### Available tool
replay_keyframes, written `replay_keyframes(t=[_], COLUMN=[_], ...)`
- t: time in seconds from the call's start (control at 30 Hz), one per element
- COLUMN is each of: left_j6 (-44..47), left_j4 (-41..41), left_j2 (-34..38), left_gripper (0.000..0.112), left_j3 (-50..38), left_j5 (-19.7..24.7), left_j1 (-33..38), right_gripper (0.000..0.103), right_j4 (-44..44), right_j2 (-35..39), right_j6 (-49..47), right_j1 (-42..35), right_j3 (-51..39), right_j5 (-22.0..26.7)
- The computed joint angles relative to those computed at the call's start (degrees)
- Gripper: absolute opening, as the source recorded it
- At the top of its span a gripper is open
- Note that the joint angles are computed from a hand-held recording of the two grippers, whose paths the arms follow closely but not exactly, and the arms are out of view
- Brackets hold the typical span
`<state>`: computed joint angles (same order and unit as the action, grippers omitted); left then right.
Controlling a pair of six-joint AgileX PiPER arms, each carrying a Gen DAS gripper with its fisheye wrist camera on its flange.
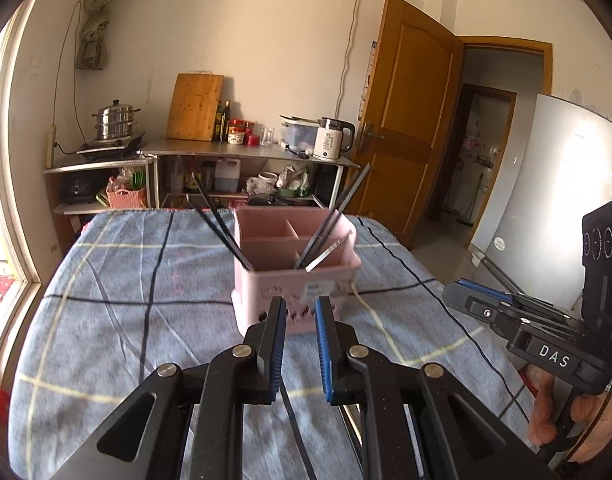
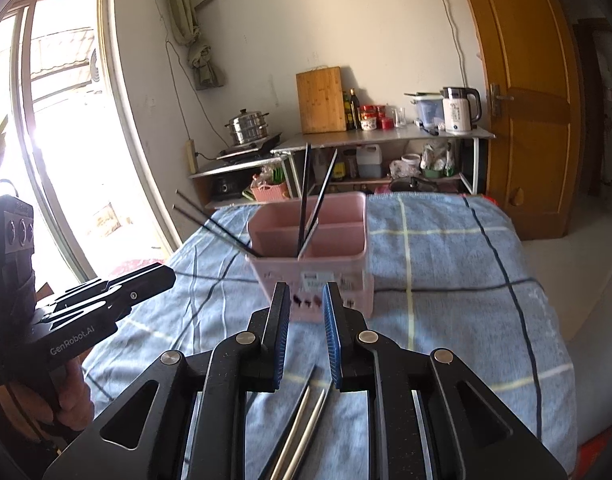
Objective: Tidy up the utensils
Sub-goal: 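Open the left tool into the basket while the right tool releases its chopstick there, then move both tools back down to the chopsticks on the cloth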
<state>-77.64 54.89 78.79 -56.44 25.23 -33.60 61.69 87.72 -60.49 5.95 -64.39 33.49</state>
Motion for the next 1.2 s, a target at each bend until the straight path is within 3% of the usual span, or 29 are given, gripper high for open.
replay_keyframes(t=[0.17, 0.7, 1.2], left_j6=[-9.7, -23.2, -29.7], left_j4=[5.9, 13.4, 17.4], left_j2=[-1.3, -1.7, 5.6], left_gripper=[0.014, 0.014, 0.014], left_j3=[5.6, 12.9, 13.4], left_j5=[0.5, 3.8, -1.9], left_j1=[-4.3, -12.3, -11.4], right_gripper=[0.018, 0.018, 0.018], right_j4=[0.0, 2.7, 2.7], right_j2=[-2.1, -4.5, 0.8], right_j6=[-1.0, -6.1, -6.7], right_j1=[-0.9, -3.1, 0.1], right_j3=[6.3, 16.1, 17.1], right_j5=[0.2, -0.3, -3.4])
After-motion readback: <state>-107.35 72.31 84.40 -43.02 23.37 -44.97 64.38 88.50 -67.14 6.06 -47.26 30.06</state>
